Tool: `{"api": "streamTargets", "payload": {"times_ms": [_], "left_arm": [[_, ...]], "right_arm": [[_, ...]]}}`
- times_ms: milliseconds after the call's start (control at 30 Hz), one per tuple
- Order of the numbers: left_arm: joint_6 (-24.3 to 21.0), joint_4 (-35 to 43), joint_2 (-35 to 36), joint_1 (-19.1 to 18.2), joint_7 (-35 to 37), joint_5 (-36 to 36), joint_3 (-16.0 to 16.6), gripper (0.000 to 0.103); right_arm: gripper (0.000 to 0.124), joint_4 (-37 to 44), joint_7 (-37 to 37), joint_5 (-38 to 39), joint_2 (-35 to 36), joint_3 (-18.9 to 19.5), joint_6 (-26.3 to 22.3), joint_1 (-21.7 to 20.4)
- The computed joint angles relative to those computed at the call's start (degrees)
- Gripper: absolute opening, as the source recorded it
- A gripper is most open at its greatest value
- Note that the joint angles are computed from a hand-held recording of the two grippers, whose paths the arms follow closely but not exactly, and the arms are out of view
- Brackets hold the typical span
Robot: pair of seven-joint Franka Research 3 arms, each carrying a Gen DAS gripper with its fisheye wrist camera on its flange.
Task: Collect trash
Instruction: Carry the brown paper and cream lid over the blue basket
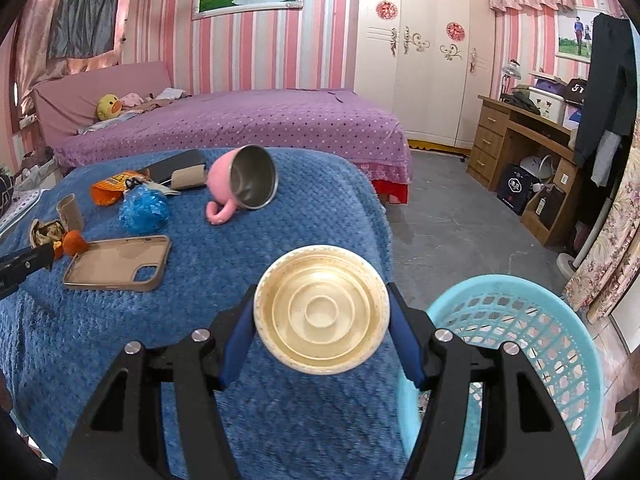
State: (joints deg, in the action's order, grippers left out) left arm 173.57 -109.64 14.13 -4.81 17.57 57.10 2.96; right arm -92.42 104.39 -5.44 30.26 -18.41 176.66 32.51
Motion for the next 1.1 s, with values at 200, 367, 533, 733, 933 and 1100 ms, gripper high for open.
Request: {"api": "streamTargets", "payload": {"times_ms": [200, 367, 533, 733, 933, 1100], "left_arm": [[-0.67, 1.22, 0.73, -1.32, -1.58, 1.10, 0.02, 0.048], [-1.44, 3.05, 1.92, -2.98, -2.94, 2.49, -0.19, 0.048], [-1.73, 5.05, 3.47, -3.95, -1.98, 1.88, -1.26, 0.048], [-1.44, 7.62, 5.02, -6.70, -0.56, 1.99, -0.95, 0.048], [-2.54, 10.57, 7.85, -7.62, 6.19, -3.02, -3.41, 0.048], [-2.24, 13.75, 10.53, -10.81, 9.59, -5.03, -2.83, 0.048]], "right_arm": [[0.061, -1.79, -0.02, 0.15, -0.95, -1.17, 0.74, -0.37], [0.061, -3.96, -0.03, 0.43, -2.07, -2.48, 1.76, -0.68], [0.061, -5.91, -0.99, 2.00, -3.21, -2.20, 2.88, -2.09], [0.061, -8.03, -1.58, 3.58, -3.91, -5.27, 4.69, -1.24], [0.061, -10.21, -4.42, 5.59, -4.75, -6.26, 5.28, -2.75], [0.061, -11.54, -8.34, 7.12, -5.40, -3.73, 4.85, -6.89]]}}
